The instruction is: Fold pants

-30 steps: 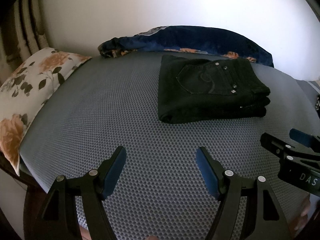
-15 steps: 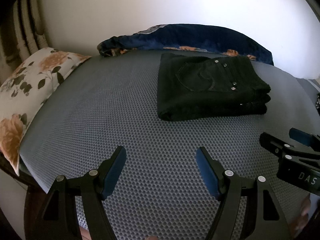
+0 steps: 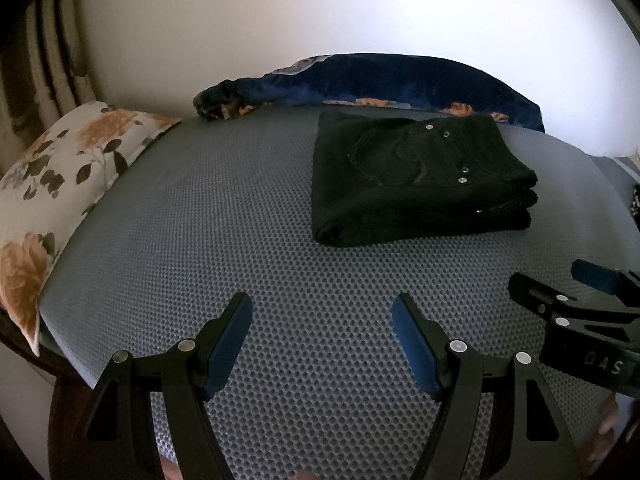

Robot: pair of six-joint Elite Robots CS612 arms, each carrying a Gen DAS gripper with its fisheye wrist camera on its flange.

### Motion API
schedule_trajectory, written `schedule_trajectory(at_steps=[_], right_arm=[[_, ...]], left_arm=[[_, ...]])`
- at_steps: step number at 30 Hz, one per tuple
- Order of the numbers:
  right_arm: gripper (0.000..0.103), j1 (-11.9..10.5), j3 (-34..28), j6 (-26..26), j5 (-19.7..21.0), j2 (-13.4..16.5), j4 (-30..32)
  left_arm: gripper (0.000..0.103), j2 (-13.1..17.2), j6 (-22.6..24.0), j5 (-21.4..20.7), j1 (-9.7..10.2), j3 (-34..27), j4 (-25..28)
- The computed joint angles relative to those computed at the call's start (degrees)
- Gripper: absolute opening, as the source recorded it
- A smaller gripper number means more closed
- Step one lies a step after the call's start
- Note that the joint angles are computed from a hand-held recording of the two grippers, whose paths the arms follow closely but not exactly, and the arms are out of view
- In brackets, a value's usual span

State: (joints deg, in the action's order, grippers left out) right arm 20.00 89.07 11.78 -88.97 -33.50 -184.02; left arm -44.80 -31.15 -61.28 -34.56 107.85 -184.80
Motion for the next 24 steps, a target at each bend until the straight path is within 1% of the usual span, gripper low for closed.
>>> schedule_trajectory(at_steps=[6,10,18,24], right_arm=[[0.09,0.0,0.0,0.0,-0.1,0.0,0.0],[0.09,0.1,0.0,0.1,0.0,0.0,0.3],[0.09,0.2,-0.2,-0.3,-0.2,0.1,0.6],[0.09,0.2,-0.2,-0.1,-0.2,0.1,0.7]], left_arm=[[0.073,0.1,0.2,0.4,-0.11,0.1,-0.6],[0.073,0.1,-0.2,0.4,-0.22,0.4,-2.2],[0.073,0.1,-0.2,1.4,-0.56,0.5,-2.3],[0.073,0.1,-0.5,0.1,-0.29,0.1,-1.7]])
